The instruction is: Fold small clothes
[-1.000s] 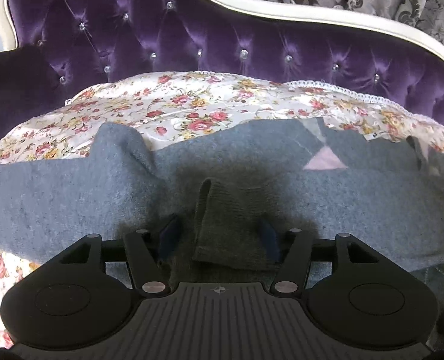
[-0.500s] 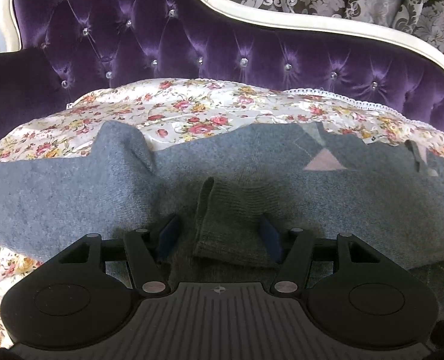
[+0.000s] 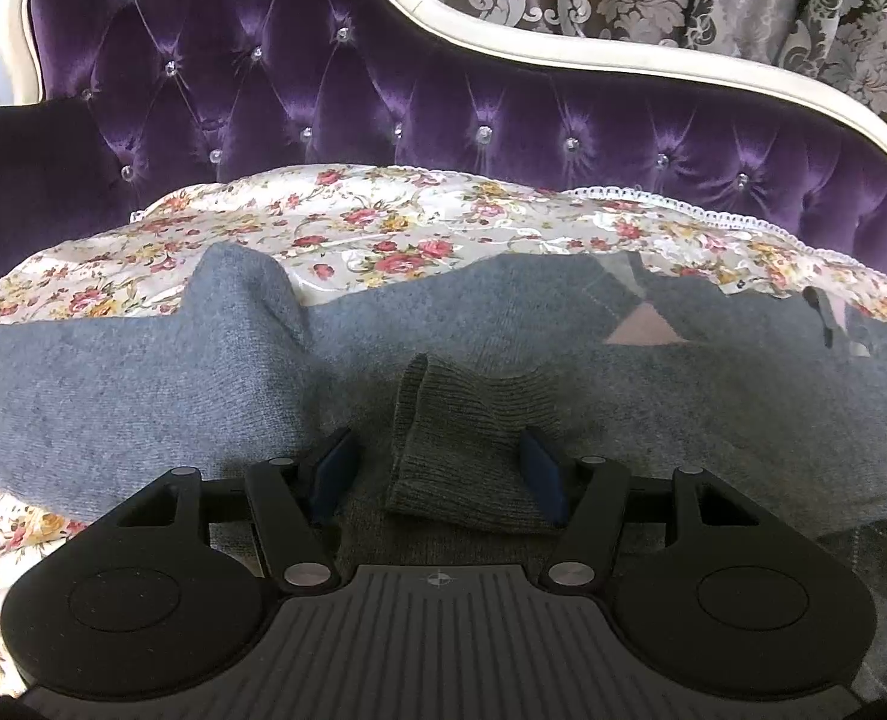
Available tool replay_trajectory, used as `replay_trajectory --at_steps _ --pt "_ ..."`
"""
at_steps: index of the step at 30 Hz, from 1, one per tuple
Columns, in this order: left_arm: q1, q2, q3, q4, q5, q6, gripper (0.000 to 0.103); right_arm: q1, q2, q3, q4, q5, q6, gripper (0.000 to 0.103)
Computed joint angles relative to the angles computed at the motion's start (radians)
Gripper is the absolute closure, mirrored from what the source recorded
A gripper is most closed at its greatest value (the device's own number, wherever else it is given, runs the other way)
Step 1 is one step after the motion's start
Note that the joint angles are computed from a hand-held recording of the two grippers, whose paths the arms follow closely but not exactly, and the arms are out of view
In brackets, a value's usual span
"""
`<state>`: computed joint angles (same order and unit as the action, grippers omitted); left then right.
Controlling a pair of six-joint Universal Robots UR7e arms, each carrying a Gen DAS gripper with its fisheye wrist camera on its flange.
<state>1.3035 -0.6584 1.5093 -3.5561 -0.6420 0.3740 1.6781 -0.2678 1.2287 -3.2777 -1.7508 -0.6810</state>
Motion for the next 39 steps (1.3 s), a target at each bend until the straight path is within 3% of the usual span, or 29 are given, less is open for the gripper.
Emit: replay_trajectory --at_steps 6,9,13,16,20,26,30,35,39 --pt "-0.001 0.004 -0.004 -0.005 0.003 0.007 0.044 -0.041 -0.018 -0.071 -0.003 -0.065 0.143 0.011" --pt "-0.001 0.003 -0.003 -0.003 0.003 0.006 0.044 -0.047 -0.038 -0.078 0.003 -0.178 0.276 0.01" --pt "0.0 -0.016 0.008 0.039 -0.008 -0.031 0.043 -0.063 -0.11 0.038 -0.1 -0.136 0.378 0.011" --pt "0.003 -0.076 0.048 0.139 -0.051 -0.123 0.043 -0.04 -0.118 0.065 -0.175 -0.128 0.317 0.011" --pt "0.008 -0.164 0.136 0.175 -0.105 -0.233 0.043 -0.036 -0.105 0.087 -0.252 -0.01 0.211 0.011" --pt "0.016 -0.273 0.233 0.094 -0.118 -0.185 0.043 -0.033 -0.072 0.071 -0.2 0.07 0.158 0.011" --pt "0.034 -0.336 0.247 0.076 -0.087 -0.175 0.042 -0.026 -0.078 0.099 -0.186 0.125 0.115 0.011" --pt "0.077 -0.371 0.199 0.05 0.012 -0.148 0.041 -0.019 -0.081 0.135 -0.207 0.185 0.067 0.01" --pt "0.126 -0.415 0.184 0.129 0.043 -0.265 0.041 -0.014 -0.08 0.152 -0.215 0.223 0.031 0.01"
